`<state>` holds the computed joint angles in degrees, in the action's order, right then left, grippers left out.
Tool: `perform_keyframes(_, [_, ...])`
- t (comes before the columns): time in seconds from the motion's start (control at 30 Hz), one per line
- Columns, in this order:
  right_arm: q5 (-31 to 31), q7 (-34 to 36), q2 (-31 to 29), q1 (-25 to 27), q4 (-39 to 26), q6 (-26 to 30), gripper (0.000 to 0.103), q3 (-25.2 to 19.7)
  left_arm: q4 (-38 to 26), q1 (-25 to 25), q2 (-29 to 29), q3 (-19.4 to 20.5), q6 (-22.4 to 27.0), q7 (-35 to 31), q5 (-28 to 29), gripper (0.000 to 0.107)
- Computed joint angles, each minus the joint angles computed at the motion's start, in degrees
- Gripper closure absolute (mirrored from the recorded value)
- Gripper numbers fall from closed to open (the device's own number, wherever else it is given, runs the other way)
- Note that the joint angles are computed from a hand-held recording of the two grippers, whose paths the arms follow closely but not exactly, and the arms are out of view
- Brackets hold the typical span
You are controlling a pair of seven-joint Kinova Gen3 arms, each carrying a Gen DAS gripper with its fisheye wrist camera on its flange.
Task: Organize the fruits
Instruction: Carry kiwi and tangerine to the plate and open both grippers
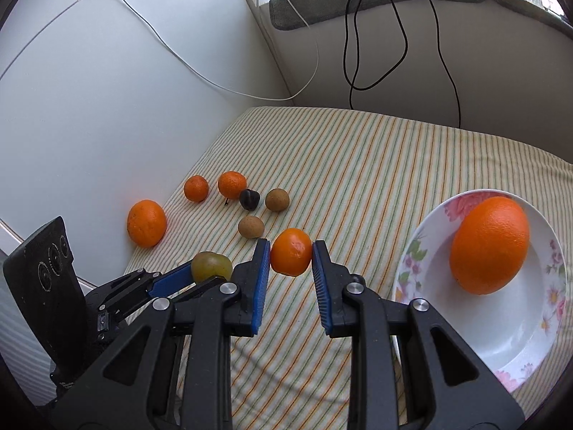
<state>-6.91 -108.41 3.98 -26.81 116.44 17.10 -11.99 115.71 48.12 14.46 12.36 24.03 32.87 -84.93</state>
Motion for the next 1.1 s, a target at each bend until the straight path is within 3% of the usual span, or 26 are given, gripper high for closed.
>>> perform_keyframes(0.23, [3.77, -4.44, -7.53, 0.83, 5.91, -0.81, 0.078, 0.79, -4.90, 2.06, 1.72, -0.33, 0.53, -6.17, 3.67, 0.080])
perform_keyframes(0.6, [15.32, -15.30, -15.83, 9.82, 11.63, 1.10, 0.078, -5.82, -10.81, 6.47, 4.72, -3.15, -0.97, -13.71, 8.89, 0.080])
perform_keyframes(0.9, [16.62, -15.41, -18.04, 13.12, 15.12, 0.97, 0.078, -5.69, -17.70, 8.66, 9.15, -4.72, -2.48, -24.92, 17.97, 0.080])
perform_keyframes(1.1, [13.95, -11.85, -17.52, 12.24, 16.99, -0.56, 0.078, -1.53, -21.79, 9.53, 11.78, -4.98, -2.60, -32.74, 24.54, 0.080])
